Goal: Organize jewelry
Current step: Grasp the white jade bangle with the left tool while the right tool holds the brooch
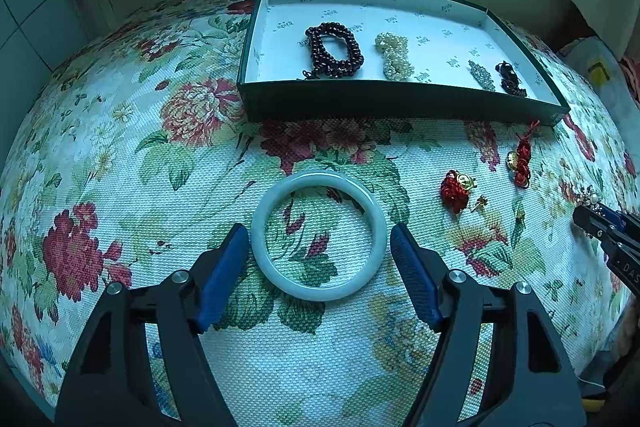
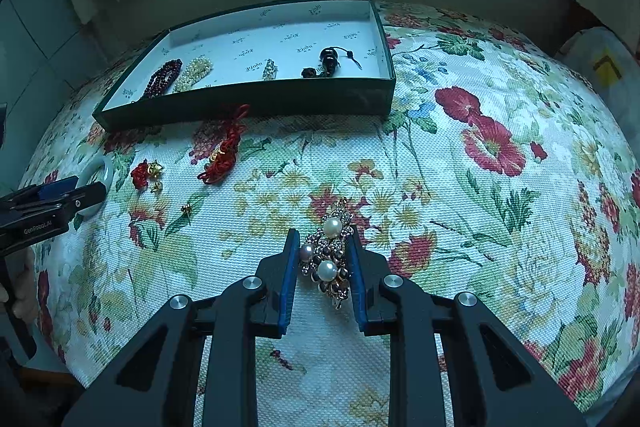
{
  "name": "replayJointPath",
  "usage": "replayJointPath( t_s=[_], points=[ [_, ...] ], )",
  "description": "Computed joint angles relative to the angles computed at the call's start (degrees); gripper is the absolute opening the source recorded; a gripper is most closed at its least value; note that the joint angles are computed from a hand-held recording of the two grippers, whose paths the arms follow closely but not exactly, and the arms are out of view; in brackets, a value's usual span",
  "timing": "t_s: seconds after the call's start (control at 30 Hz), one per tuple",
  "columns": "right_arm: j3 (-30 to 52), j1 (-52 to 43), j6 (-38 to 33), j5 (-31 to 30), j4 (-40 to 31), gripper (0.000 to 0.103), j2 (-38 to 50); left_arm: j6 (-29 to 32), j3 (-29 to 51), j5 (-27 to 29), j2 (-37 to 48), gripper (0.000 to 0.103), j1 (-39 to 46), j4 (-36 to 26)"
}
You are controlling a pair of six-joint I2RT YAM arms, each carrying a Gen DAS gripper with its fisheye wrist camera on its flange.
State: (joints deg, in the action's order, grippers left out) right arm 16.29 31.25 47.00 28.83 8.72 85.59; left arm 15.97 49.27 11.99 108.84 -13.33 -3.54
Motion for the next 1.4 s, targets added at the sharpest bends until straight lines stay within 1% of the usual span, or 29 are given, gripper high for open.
replayJointPath(
  t_s=[0.07,0.3,0.37,0.43,0.77,1.0,1.23,1.4],
  points=[
    [0.3,-0.1,-0.4,-0.2,0.6,0.024,0.5,0.2,0.0,-0.1,0.5,0.078,0.0,1.1],
    [0.9,-0.3,-0.9,-0.7,1.7,0.024,1.9,1.2,-0.5,-1.5,1.6,0.079,-0.8,4.4],
    [0.8,-0.5,-0.9,-0.9,1.9,0.024,2.0,1.6,-1.0,-1.2,1.5,0.077,-0.7,5.2],
    [0.7,-0.7,-0.8,-1.0,2.0,0.024,2.0,1.9,-1.4,-0.8,1.1,0.071,-0.5,5.5],
    [1.0,-0.3,0.1,-0.8,1.6,0.024,2.4,2.1,-1.8,-1.2,0.6,0.07,-0.6,5.4],
    [1.5,1.1,1.3,0.3,-0.5,0.024,1.1,1.3,-2.1,-0.4,-0.4,0.07,-0.2,4.0],
    [2.2,2.9,2.3,1.8,-3.8,0.024,-1.6,0.9,-4.3,1.2,-5.4,0.07,0.0,3.4],
    [2.9,3.9,2.5,2.9,-6.3,0.024,-3.9,0.8,-4.6,3.2,-9.0,0.07,0.9,1.0]
  ],
)
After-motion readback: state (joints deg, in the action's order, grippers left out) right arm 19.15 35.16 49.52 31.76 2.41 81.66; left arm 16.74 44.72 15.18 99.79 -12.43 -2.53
